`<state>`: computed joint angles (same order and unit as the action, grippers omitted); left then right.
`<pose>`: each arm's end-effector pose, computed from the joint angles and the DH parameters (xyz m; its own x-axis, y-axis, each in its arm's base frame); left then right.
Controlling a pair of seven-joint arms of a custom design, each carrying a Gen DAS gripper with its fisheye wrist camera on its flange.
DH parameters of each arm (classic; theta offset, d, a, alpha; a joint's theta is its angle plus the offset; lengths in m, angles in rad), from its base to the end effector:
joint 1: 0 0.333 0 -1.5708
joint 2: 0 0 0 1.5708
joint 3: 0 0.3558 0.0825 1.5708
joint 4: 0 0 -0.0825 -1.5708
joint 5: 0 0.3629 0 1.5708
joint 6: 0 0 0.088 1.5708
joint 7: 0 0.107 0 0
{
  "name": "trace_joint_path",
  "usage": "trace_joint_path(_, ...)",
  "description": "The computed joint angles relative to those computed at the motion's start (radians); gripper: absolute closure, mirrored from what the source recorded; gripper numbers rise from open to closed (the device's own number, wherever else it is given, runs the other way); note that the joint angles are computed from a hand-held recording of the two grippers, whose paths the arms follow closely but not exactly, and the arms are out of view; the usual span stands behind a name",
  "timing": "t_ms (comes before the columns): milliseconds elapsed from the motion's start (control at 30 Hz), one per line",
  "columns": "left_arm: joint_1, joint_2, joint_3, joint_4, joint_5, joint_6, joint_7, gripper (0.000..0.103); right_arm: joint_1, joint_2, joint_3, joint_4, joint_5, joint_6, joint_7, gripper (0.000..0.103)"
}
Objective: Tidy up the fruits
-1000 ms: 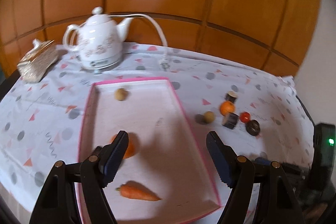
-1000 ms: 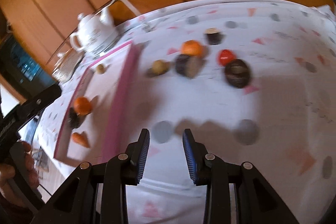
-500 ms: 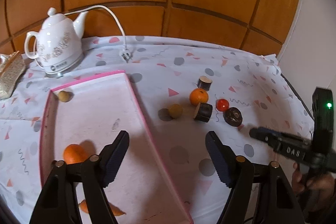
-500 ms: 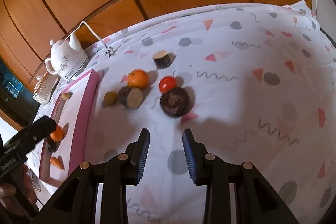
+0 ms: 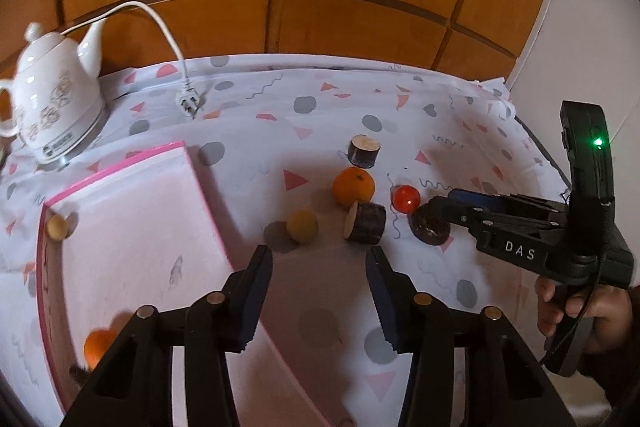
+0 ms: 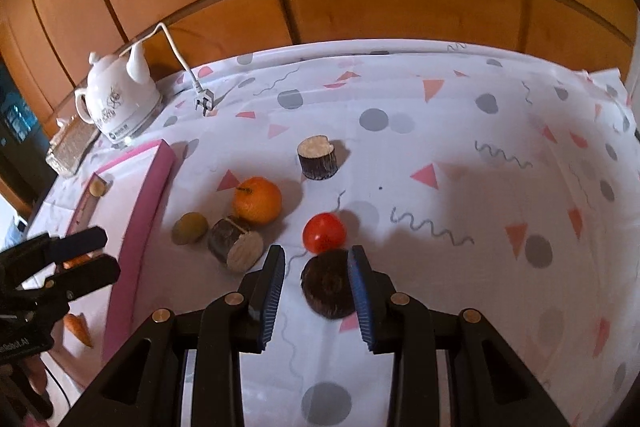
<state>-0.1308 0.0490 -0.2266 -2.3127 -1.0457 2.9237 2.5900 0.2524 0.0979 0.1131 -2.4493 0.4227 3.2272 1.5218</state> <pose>0.5091 -0.1310 0.4187 -0.4399 -0.8823 0.1673 -0.7436 0.2533 -0.6188 0.4974 0.1468 0.3918 0.0467 -0.9763 -0.2115 -0.8050 0.0886 -0.5866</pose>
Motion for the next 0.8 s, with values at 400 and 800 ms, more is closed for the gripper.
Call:
trace_joint_path(400, 0.055, 0.140, -0.048, 0.101, 0.344, -0.017, -0.218, 0.059, 0.078, 0.057, -0.120, 0.075, -0.170, -0.079, 0.035, 0.069)
trace_joint_path(800, 0.156, 0.222, -0.145, 0.149, 0.480, -0.035, -0.355, 0.078, 0.043, 0.116, -0.091, 0.136, -0.184, -0.126, 0.028, 0.069)
